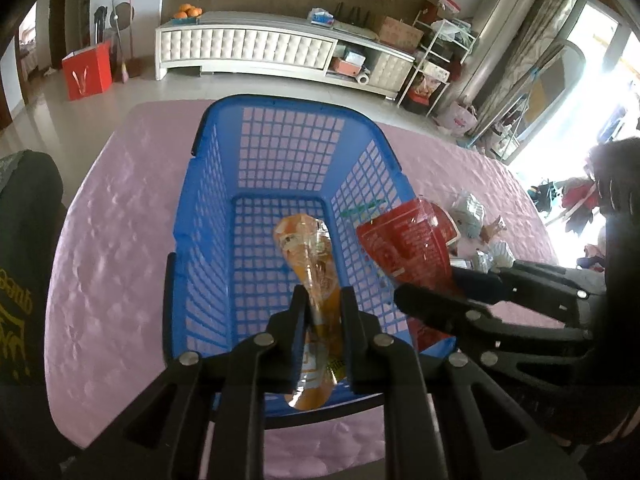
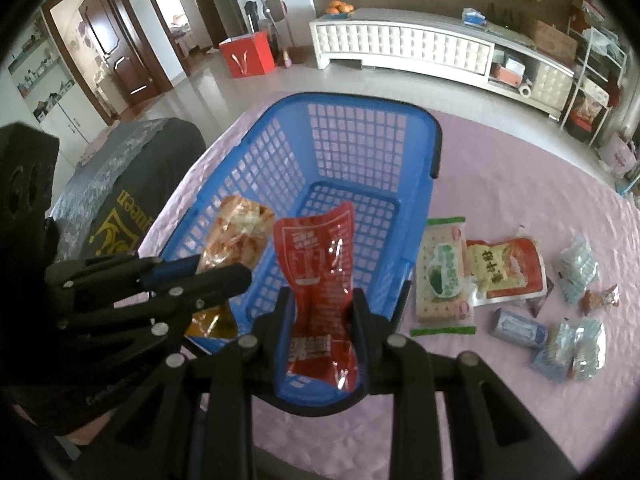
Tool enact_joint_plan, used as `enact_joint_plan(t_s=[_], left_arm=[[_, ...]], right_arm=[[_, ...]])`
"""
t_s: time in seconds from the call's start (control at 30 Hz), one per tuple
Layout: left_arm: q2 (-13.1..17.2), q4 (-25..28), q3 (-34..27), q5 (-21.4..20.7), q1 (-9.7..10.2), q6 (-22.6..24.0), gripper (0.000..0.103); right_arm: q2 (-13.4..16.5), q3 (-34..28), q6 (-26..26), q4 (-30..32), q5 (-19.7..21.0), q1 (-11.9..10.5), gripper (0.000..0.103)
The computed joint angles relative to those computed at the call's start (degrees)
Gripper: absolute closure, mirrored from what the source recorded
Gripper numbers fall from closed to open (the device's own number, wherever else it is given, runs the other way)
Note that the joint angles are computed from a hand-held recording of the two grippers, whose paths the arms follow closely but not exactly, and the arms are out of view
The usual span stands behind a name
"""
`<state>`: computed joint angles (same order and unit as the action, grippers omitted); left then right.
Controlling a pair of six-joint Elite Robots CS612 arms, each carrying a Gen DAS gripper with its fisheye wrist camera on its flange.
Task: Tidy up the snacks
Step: 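Carry the yellow-orange pouch and red pouch over the blue basket with both tools, then open both tools to drop the pouches into the blue basket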
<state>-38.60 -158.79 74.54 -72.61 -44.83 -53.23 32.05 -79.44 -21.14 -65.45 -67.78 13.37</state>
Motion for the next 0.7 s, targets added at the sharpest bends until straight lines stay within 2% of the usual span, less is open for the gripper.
enact_joint_plan(t_s=[0.13, 0.23, 0.3, 0.37, 0.4, 0.47, 0.53, 0.7], left_arm=[[-0.1, 1.6, -0.5, -0.1, 0.00, -0.9, 0.075], [-0.5, 2.6, 0.0, 0.3, -0.03, -1.6, 0.067], [-0.9, 2.3, 0.8, 0.2, -0.10, -2.2, 0.067], [-1.4, 2.3, 1.4, 0.7, -0.27, -2.9, 0.063], [-1.5, 1.7, 1.7, 0.7, -0.33, -3.0, 0.060], [-1.9, 1.4, 2.0, 0.6, -0.48, -3.1, 0.058], [-2.0, 2.9, 1.7, 0.9, -0.79, -2.2, 0.051], [-2.7, 5.4, 1.2, 3.1, -1.51, -2.4, 0.051]], right_arm=[[0.0, -0.1, -0.2, 0.3, -1.2, 0.1, 0.069], [-0.1, -0.1, -0.3, 0.8, -1.1, -0.1, 0.061], [-0.1, -0.3, 0.0, 1.2, -0.3, -0.4, 0.038], [0.2, -1.0, 0.2, -0.3, -2.0, -0.3, 0.024], [0.4, -1.4, 0.2, -0.9, -2.2, -0.4, 0.022], [0.4, -2.0, -0.1, -0.4, -0.8, -0.9, 0.020], [0.6, -2.7, 0.4, -0.6, -0.5, -1.2, 0.020], [0.8, -4.1, 1.2, -1.3, -0.3, -1.8, 0.020]])
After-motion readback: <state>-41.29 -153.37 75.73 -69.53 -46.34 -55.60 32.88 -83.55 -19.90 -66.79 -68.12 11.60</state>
